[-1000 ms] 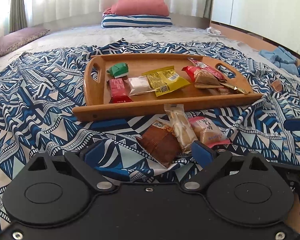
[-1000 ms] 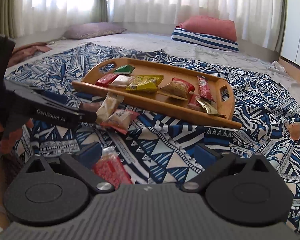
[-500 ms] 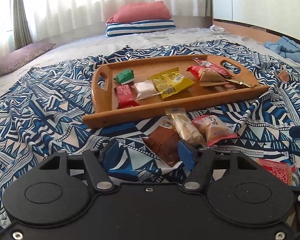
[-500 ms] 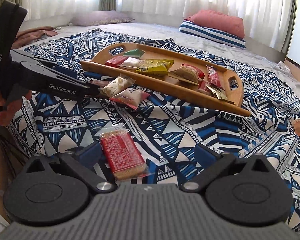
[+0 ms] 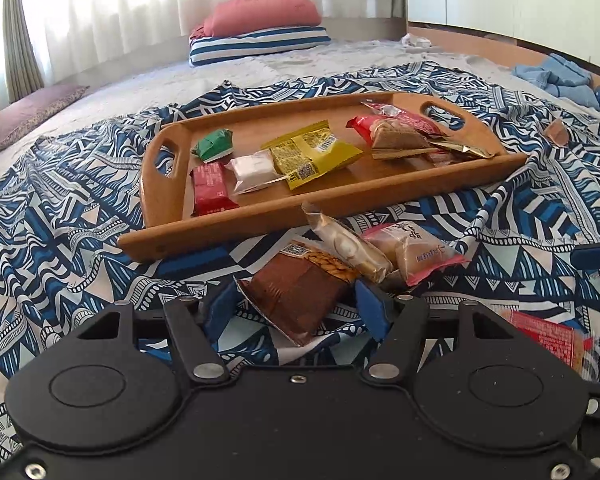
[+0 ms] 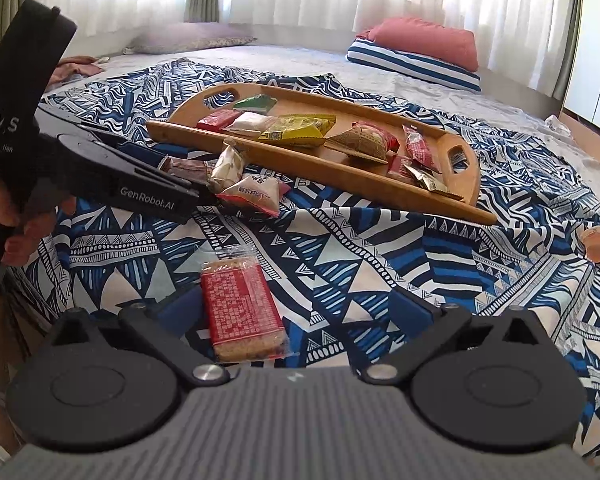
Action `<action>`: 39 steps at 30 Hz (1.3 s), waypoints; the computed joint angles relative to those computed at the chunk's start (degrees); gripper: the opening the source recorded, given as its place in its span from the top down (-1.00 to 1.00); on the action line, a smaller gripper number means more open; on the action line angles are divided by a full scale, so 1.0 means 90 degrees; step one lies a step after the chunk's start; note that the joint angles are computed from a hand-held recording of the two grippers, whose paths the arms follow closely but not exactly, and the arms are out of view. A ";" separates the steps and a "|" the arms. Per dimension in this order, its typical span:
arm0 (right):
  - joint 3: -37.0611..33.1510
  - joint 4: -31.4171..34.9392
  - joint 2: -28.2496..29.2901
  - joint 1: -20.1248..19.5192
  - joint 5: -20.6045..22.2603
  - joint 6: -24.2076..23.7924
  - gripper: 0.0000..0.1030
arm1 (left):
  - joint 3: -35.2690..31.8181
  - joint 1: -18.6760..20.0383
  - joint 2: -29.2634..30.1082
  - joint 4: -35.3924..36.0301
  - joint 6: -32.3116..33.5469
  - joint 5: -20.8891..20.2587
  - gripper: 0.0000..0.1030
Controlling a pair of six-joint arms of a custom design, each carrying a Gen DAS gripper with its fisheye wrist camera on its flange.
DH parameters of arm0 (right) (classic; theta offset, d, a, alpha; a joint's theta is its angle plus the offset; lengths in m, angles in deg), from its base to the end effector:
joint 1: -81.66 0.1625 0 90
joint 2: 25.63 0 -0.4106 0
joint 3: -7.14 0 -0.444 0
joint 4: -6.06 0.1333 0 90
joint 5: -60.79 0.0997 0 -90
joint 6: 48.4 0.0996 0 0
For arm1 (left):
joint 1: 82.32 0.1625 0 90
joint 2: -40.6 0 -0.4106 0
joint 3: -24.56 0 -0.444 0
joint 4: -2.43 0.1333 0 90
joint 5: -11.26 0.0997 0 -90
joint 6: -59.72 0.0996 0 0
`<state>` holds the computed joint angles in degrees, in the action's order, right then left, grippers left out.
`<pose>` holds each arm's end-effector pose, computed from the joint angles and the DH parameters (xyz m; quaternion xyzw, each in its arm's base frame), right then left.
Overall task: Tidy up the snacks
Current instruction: 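Open both tools and pull back from the tray toward the loose snacks, then grasp the brown wafer packet with left tool while right tool grasps the red biscuit packet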
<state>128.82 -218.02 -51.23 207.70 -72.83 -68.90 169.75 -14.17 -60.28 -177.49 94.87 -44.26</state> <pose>0.3148 -0.3228 -0.0970 0.3092 -0.8304 0.3470 0.3072 0.0389 -0.4127 0.2694 0.3191 0.8285 -0.3361 0.3142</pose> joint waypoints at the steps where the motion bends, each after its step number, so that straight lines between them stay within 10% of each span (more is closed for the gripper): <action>1: 0.0012 0.0010 -0.0012 -0.0015 0.0023 0.0041 -1.00 | 0.0012 0.0001 -0.0043 0.0041 -0.0015 -0.0036 -0.10; 14: 0.0016 0.0092 -0.0039 -0.0098 0.0142 0.0241 -1.00 | 0.0146 -0.0099 -0.1082 0.1389 -0.0818 -0.0150 0.16; 24: -0.0026 0.0062 -0.0004 -0.0125 0.0171 0.0303 -1.00 | 0.0176 -0.0306 -0.0502 0.0339 0.0047 0.0247 -0.31; 39: -0.0078 -0.0033 0.0047 -0.0164 0.0189 0.0459 -1.00 | 0.0191 -0.0212 -0.1062 0.1352 -0.0724 -0.0012 0.11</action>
<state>128.12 -218.32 -50.81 206.22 -71.13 -64.77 171.47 -16.08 -69.84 -165.32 88.36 -44.37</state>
